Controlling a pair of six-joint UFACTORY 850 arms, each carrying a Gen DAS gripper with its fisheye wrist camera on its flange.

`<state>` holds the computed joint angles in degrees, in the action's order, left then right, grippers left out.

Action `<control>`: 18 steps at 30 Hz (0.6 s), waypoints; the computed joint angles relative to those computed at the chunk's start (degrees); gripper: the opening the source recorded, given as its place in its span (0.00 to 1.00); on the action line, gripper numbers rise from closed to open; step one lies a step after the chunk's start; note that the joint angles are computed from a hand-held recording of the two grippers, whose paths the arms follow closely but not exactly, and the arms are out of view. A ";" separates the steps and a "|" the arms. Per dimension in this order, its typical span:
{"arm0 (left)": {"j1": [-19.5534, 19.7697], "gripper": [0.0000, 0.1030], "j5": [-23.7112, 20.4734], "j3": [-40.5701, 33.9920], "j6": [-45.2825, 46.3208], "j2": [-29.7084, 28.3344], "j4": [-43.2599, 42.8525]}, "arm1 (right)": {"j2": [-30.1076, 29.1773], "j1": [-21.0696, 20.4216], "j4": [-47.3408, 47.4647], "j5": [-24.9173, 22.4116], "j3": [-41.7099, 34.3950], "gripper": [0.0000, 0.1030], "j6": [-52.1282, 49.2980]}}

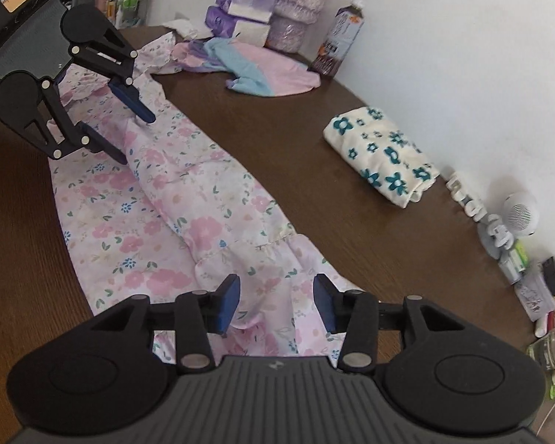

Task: Fold clothes
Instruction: 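Hold the dress ends with both grippers and stretch it lengthwise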

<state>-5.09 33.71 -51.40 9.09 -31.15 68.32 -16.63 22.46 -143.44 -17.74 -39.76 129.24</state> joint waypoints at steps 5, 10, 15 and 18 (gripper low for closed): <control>0.61 0.06 1.23 -0.54 -2.41 -0.23 2.39 | -2.39 -1.78 1.08 6.35 -3.13 0.40 -1.72; 0.69 0.03 6.62 2.51 10.03 1.41 -7.27 | -1.56 0.85 7.35 -0.81 -1.36 0.04 -8.32; 0.62 0.03 14.99 5.76 22.41 1.71 -17.41 | -1.87 7.37 12.49 -25.57 2.50 0.02 -15.30; 0.81 0.03 15.05 7.23 29.45 0.75 -17.84 | -4.56 10.47 14.00 -33.09 4.35 0.02 -17.91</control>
<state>-4.28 48.76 -44.18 38.55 -30.40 50.48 -21.19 32.93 -129.44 -50.83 -35.41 111.33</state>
